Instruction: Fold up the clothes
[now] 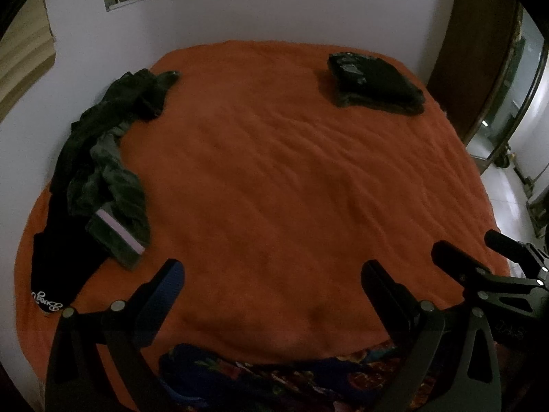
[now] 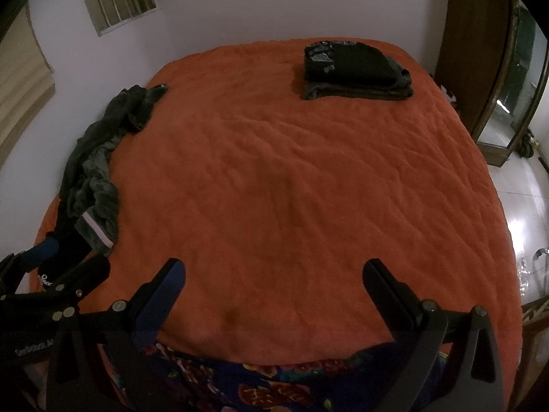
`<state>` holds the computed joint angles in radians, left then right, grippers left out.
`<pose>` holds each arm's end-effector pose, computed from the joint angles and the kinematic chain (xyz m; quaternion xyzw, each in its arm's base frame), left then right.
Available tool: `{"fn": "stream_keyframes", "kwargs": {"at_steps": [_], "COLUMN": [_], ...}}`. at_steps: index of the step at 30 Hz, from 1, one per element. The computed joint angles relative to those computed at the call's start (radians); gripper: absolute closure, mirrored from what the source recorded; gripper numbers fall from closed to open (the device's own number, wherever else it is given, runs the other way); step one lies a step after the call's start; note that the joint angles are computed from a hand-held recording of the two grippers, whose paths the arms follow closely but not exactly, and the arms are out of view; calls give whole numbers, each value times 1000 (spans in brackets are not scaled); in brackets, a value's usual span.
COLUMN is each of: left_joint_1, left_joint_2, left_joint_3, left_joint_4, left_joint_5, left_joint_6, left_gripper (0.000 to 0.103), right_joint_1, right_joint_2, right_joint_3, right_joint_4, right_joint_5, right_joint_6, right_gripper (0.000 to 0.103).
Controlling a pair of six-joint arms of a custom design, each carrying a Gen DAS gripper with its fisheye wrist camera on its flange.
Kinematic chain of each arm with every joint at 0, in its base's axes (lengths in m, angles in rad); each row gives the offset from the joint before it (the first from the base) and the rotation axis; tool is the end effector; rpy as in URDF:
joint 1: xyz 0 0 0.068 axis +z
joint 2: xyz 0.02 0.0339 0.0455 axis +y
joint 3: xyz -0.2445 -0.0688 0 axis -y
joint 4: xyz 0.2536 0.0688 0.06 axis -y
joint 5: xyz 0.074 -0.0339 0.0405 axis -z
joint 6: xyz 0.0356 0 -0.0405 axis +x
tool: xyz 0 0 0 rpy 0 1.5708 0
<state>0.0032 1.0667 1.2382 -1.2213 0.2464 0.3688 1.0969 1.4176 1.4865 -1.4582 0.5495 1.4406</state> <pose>0.1956 -0.0081 0.3359 0.2054 0.9372 -0.0694 0.2732 0.1308 0.2143 0.3298 0.1881 0.9402 0.0029 0.2839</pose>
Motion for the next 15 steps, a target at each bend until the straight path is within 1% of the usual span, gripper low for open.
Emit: {"fn": "stream_keyframes", "kwargs": {"at_steps": [8,11,15], "left_joint_1": [2,14,14], "left_joint_2": [4,23,19], "left_joint_3": [3,13,4], "left_joint_4": [6,-6,6], "left_joint_5": [-1,16,7], "left_joint_6": [-6,-9,-5], "left_gripper": [0,0,0], "right_joint_1": [1,11,27], "right_joint_2": [1,2,7], "right_joint_3": [-1,-1,2], "right_joint_4": [-2,-9,-22], "right_joint_5": [-2,4,16], "right_joint_6": [-1,7,27], "right_gripper": [0,0,0]}}
